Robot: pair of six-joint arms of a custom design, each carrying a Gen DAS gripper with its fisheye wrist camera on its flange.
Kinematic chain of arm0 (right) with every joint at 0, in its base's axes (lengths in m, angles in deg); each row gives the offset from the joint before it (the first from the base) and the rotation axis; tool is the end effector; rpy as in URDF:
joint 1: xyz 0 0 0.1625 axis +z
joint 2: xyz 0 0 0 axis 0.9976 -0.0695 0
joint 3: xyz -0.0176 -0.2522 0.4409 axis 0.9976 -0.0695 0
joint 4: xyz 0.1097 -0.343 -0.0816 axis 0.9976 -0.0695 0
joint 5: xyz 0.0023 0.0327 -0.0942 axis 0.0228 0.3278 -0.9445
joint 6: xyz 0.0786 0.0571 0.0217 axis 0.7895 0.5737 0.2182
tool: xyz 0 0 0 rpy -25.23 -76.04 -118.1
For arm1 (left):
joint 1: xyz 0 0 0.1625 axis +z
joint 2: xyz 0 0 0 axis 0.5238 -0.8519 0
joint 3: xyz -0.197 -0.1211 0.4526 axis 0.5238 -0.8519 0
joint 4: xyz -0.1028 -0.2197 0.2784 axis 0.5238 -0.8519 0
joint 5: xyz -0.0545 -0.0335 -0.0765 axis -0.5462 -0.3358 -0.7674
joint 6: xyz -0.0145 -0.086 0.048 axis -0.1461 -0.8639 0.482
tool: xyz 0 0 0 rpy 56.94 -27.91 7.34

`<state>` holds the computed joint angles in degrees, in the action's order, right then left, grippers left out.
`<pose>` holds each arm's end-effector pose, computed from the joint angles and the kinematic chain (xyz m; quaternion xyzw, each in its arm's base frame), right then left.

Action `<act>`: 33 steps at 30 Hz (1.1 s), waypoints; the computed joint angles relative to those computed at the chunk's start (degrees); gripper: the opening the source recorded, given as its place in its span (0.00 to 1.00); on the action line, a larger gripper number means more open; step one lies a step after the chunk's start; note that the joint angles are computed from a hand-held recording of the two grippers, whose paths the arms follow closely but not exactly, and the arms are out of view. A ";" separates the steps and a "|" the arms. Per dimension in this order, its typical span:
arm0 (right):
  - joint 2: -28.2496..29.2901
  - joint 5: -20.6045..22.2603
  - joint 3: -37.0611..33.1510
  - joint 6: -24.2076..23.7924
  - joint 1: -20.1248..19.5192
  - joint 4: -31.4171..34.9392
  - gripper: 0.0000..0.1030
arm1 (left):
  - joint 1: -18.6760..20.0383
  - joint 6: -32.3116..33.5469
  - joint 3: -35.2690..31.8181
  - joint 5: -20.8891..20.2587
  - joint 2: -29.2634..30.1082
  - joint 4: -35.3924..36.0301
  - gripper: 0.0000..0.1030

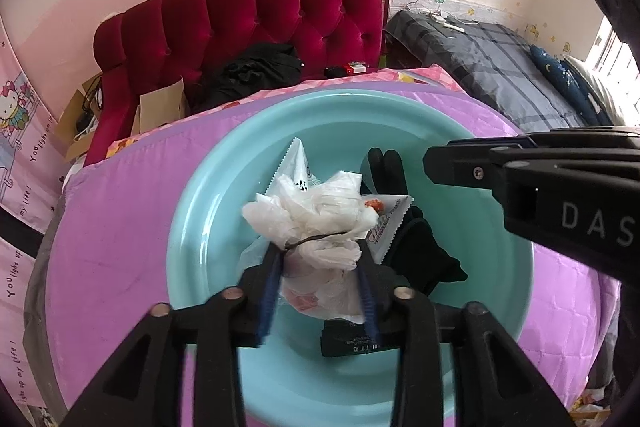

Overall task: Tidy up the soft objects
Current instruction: 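Open both grippers to drop the bag and packet into the basin, then withdraw both grippers from the basin toward the blue face mask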

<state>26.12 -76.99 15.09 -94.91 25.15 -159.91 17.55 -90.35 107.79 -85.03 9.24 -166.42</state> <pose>0.3441 -0.6516 0.0956 0.2677 -0.9281 0.0967 0.2402 -0.2021 -0.5600 0.2049 0.0935 0.8872 -0.2547 0.3732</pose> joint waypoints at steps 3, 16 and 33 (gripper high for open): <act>-0.32 -0.37 0.42 0.51 0.07 -0.29 0.21 | -0.44 -0.04 0.76 1.39 0.10 -2.13 1.00; -1.94 -3.41 4.34 -0.47 0.92 -5.99 1.00 | -2.99 -5.73 4.00 4.13 -2.57 1.12 1.00; -7.39 -3.46 12.73 -0.91 3.22 -10.07 1.00 | -10.01 -20.05 10.23 4.54 -8.61 13.65 1.00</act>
<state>18.73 -80.44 27.82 -95.81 28.38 -169.98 7.54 -110.41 118.02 -80.49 0.63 -152.77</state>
